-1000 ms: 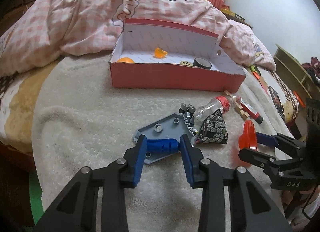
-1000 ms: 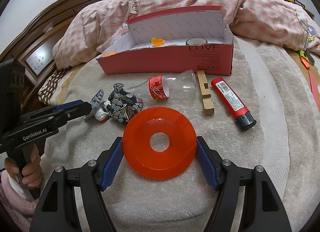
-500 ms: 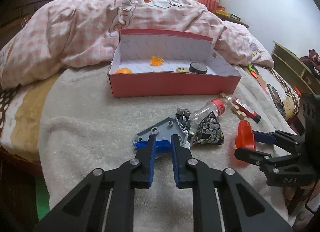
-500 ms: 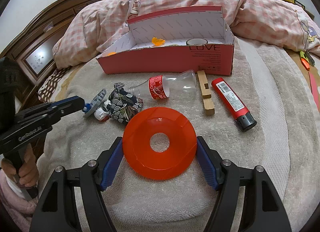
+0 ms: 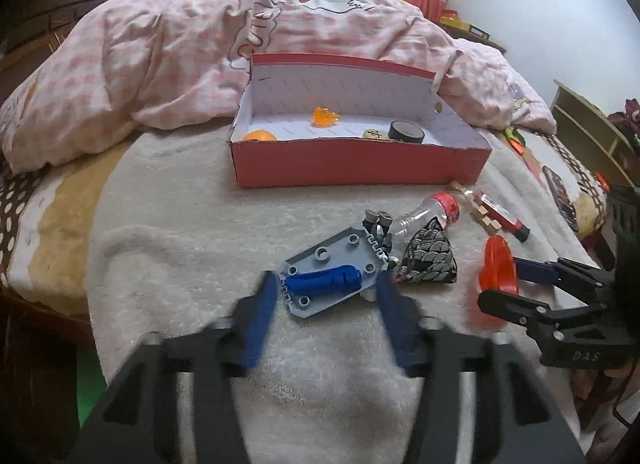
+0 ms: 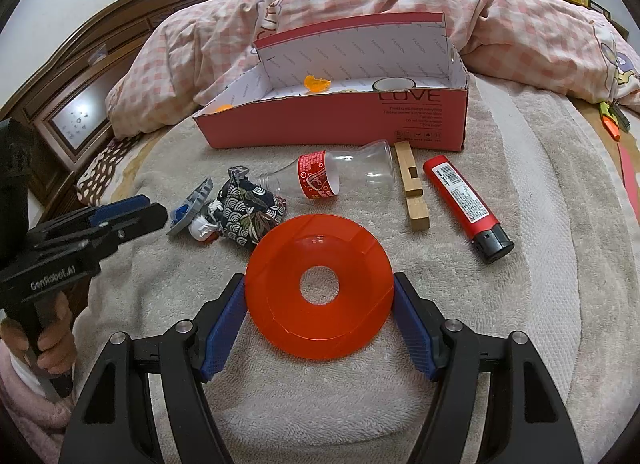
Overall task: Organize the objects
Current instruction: 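Grasp the blue Lego piece with the left tool while the right tool grasps the red funnel, then lift the blue piece and red funnel off the bed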
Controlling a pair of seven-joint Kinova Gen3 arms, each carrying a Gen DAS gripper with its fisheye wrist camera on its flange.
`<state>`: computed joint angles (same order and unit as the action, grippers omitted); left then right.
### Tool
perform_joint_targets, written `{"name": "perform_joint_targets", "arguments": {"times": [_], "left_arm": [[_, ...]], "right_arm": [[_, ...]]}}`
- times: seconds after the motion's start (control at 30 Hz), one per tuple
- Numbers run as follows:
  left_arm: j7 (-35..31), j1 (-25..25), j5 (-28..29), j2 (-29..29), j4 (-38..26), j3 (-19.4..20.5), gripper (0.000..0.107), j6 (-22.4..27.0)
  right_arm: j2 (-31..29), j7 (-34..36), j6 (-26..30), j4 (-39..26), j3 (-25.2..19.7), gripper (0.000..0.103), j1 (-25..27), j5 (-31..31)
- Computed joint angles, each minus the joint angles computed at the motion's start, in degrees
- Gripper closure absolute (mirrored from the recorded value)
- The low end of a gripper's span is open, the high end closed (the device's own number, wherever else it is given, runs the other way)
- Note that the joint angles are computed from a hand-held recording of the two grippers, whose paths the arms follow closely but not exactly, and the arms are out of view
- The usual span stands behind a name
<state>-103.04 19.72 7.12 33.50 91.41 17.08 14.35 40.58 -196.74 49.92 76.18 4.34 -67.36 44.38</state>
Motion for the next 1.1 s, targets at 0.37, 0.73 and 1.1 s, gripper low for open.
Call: {"name": "perform_joint_targets", "arguments": {"times": [0.37,0.73,1.1], "left_arm": [[1.00,-3.25,2.66,3.82,-3.72,2.48,0.051,2.61],[-7.97,-8.24,6.23,4.84,-2.97,9.02,0.084,2.33],[-4.76,-4.82,6.87,2.21,-1.34,2.30,0.100,0.54]], "right_arm": [[-0.04,-0.26,-0.48,0.16,0.07,0.031,0.07,0.27],[0.23,0.24,-0.06,-0.32,0.07,0.031,0.12,0.12],[0.26,0.33,0.02,-0.39,0.11,0.031,0.07,0.07]]}}
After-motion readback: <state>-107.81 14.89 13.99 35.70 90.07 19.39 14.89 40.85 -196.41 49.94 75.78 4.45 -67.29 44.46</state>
